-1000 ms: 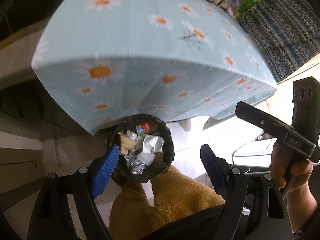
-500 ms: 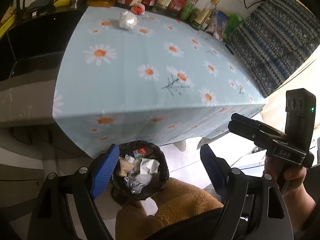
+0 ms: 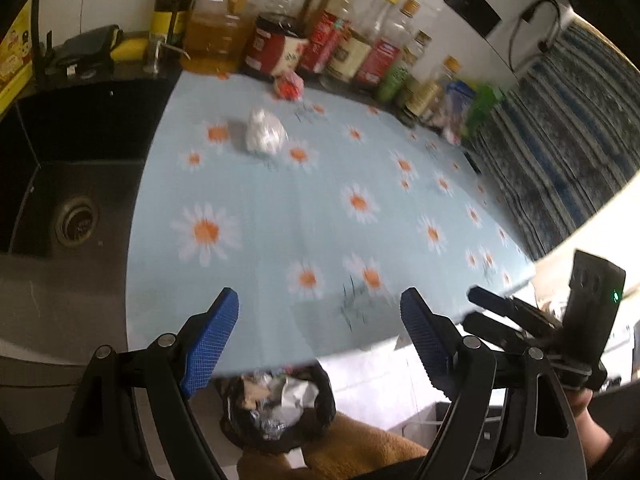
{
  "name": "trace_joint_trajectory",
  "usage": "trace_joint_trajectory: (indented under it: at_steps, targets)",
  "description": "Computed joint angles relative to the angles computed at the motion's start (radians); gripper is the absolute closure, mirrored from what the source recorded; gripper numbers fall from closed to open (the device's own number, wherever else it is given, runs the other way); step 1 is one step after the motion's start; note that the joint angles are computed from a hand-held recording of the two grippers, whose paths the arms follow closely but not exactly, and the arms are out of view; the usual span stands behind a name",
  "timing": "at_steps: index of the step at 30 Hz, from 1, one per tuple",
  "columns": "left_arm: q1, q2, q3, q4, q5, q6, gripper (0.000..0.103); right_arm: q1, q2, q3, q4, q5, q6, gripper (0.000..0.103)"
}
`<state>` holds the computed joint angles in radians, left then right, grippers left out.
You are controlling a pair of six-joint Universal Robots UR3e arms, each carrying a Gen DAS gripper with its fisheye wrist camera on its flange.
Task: Collect trash
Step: 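Raise both open tools from the bin back toward the table, then grasp the clear plastic bag bundle with the left tool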
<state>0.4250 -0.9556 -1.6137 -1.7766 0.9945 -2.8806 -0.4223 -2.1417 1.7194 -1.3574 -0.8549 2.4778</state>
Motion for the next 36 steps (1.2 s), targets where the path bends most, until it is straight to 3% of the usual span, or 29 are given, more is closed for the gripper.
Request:
trace_joint_trajectory:
  at_steps: [4,10,18,23,31,36]
  targets:
    - [-0.129,-0.186,0.07,0.211,0.094,-0.151,0.022,-0.028,0.075,-0.047,-0.027,0.049,-0.053,0.034]
    - [-0.249,-0.425,0.194,0.359,0.223,-0.267,0.022,-0.037,0.215,-0.121,-0.091,0.097,-0.11,0.034]
    - [-0.356,-0.754,0.446,0.377,0.357,-0.362,0.022,-0.069,0.379,-0.234,-0.038,0.103,-0.216,0.034]
    - [-0.397,-0.934,0.658,0.314,0.444,-0.423,0.022,-0.071,0.479,-0.291,-0.038,0.087,-0.256,0.03]
    - [-0.416,-1.078,0.835,0.244,0.517,-0.464,0.024,-0.054,0.658,-0.448,-0.019,0.107,-0.288,0.03]
    - [-0.441,-1.134,0.918,0.201,0.551,-0.48,0.038,-0.04,0.752,-0.549,0.008,0.101,-0.313,0.03]
